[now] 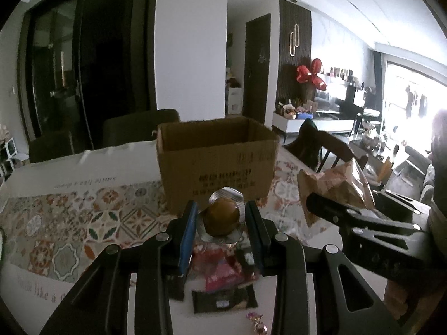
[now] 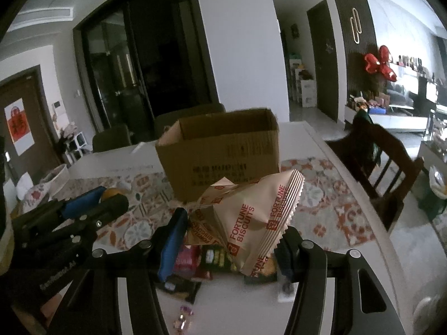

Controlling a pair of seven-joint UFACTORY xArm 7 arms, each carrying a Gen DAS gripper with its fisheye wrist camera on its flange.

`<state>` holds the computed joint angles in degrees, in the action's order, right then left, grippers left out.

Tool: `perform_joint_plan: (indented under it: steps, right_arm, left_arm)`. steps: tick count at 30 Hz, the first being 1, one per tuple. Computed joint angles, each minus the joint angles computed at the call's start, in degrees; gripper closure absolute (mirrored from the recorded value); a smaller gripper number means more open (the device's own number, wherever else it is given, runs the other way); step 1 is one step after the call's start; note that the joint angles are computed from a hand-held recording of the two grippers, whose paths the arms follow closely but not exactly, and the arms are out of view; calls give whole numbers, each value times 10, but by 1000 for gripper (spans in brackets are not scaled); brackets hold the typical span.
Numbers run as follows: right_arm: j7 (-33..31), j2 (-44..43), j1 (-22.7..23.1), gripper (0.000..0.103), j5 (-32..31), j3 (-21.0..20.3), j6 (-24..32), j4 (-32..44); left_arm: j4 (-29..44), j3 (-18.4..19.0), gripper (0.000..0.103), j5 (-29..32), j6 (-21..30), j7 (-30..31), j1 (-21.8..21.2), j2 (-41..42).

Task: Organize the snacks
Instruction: 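Carry the chocolate ball and biscuit bag over the cardboard box with both tools, then open both tools to drop the ball and biscuit bag into the box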

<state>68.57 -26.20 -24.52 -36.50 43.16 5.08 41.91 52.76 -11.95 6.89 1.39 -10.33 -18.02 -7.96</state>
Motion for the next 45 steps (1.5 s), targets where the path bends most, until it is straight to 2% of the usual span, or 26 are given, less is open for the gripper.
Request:
perform_joint_plan:
  steps: [6, 12, 14, 17, 18, 24, 31, 33, 34, 35, 36, 38, 39, 45]
  right_arm:
    - [3, 37, -59, 44, -47, 24, -2, 63]
    - [40, 111, -118, 44, -136, 66, 9, 147]
    - [46, 140, -119, 44, -162, 67, 16, 171]
    - [28, 194, -96, 44, -175, 51, 35, 211]
    - [18, 214, -88, 44, -177, 47, 43, 226]
    - [-29, 327, -36, 44, -189, 17, 99, 323]
    - [-130, 440, 21, 44, -130, -17, 162, 434]
    - [-155, 462, 40, 44, -117, -28, 181, 461]
    - [-172, 475, 49, 44, -107, -32, 199, 478]
    - [-177, 481, 58, 44, -100, -39, 206, 486]
    - [-188, 488, 64, 44, -89, -43, 211, 495]
    - [-193, 496, 84, 41, -85, -63, 229, 511]
    - [-193, 497, 97, 35, -86, -74, 239, 518]
    - [-119, 449, 163, 18, -149, -160, 223, 478]
  left_arm:
    - [73, -4, 69, 45, 14, -32, 17, 49]
    - [168, 19, 69, 21, 51, 1, -1, 112]
    - [207, 24, 69, 11, 70, 12, -5, 137]
    - [267, 31, 69, -2, 100, 28, -11, 175]
    - [286, 33, 74, -4, 110, 30, -13, 188]
    - [428, 34, 74, -38, 191, 61, -16, 284]
    - [672, 54, 74, -55, 340, 67, -35, 442]
    - [710, 55, 73, -61, 369, 70, -37, 466]
    - [736, 55, 73, -65, 388, 72, -38, 481]
    - [754, 60, 63, -65, 401, 69, -41, 491]
    - [761, 67, 43, -62, 404, 63, -44, 496]
    - [737, 83, 31, -51, 379, 41, -50, 483]
    - [723, 87, 31, -45, 368, 35, -51, 475]
    - [623, 97, 25, -11, 309, 10, -53, 413]
